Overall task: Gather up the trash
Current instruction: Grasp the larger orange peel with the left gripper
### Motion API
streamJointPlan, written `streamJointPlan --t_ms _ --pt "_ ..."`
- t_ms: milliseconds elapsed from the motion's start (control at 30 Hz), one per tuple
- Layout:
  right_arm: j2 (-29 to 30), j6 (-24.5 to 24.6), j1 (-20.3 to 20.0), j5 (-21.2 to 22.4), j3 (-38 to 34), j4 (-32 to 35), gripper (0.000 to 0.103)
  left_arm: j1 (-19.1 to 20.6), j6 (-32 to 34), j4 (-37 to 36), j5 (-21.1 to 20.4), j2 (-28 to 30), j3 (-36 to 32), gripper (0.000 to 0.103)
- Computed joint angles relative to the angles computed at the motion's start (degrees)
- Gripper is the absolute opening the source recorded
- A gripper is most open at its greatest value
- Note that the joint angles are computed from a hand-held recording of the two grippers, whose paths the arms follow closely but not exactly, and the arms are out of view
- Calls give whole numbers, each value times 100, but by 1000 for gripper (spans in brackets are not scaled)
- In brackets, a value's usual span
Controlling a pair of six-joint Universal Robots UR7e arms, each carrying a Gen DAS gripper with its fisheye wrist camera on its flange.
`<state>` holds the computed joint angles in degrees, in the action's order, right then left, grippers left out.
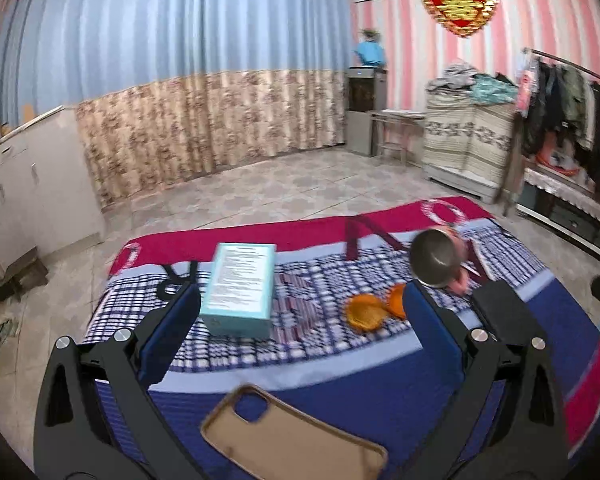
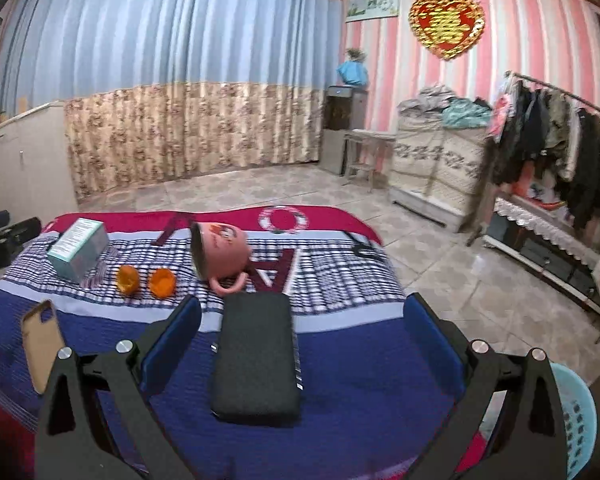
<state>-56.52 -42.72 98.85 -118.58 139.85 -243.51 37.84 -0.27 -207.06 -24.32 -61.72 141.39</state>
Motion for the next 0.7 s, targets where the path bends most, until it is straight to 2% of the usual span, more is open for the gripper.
streamJointPlan --t_ms 133,200,300,433,467,600,700 --pt "41 54 114 -18 -326 316 99 366 347 154 -450 -163 -266 98" --pt "118 -51 244 -150 -583 362 99 456 598 90 -470 -95 -471 98" --pt "187 -5 420 -301 -968 627 99 621 982 44 -826 31 -802 98" --pt "390 142 328 -39 -1155 826 99 790 1311 -259 -1083 548 -1046 98" --pt "438 156 292 -48 -1147 926 99 826 1356 -213 -1042 740 -1111 98" --pt "795 83 68 -77 -1076 973 99 977 1442 105 -952 1281 -1330 98" --pt "835 231 -93 -14 -984 997 99 1114 1138 623 -1155 1320 -1427 98"
